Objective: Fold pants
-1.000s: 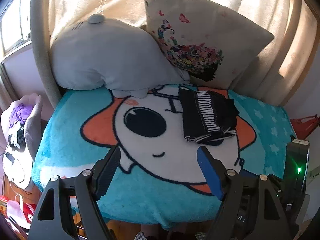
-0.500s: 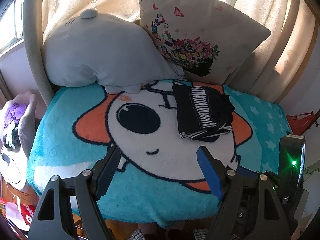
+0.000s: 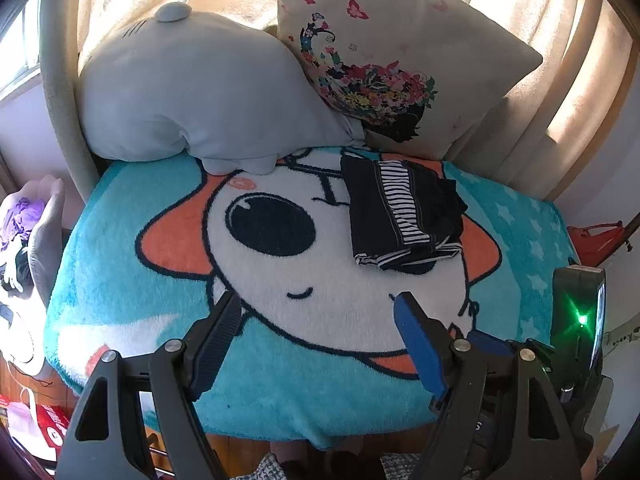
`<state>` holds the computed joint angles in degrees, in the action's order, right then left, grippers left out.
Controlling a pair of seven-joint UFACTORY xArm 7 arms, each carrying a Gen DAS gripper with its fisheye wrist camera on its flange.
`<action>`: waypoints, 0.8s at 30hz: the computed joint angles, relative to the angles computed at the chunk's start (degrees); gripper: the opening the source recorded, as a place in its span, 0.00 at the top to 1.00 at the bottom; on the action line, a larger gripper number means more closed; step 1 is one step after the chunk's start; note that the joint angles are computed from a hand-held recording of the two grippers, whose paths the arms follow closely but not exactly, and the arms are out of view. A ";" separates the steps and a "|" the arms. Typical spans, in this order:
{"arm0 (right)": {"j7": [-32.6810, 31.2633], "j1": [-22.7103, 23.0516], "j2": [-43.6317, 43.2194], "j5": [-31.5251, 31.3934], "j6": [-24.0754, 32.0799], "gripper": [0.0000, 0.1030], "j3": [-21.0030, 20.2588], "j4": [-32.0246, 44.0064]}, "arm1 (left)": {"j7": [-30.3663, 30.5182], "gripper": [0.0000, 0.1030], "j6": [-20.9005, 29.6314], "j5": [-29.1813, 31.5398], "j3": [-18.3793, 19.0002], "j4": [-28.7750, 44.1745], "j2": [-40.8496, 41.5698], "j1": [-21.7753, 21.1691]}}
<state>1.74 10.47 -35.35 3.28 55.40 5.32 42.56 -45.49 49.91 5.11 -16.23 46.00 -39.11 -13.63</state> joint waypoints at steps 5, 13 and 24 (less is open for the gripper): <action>0.25 0.32 -0.21 0.11 -0.01 0.33 0.23 -0.20 | -0.14 0.24 -0.02 -0.08 -0.08 -0.17 -0.19 -0.18; 0.18 0.42 -0.15 0.06 -0.15 0.33 0.16 -0.28 | -0.10 0.24 -0.49 -0.02 -0.04 -0.30 -0.31 -0.29; -1.98 0.49 0.28 0.74 -0.75 0.33 -0.94 0.42 | -2.58 0.24 -0.41 1.84 -1.94 1.15 -0.05 1.15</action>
<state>-0.24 10.97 -35.07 4.02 54.65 4.38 42.99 -48.07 49.51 6.95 -18.16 47.15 -39.16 -12.48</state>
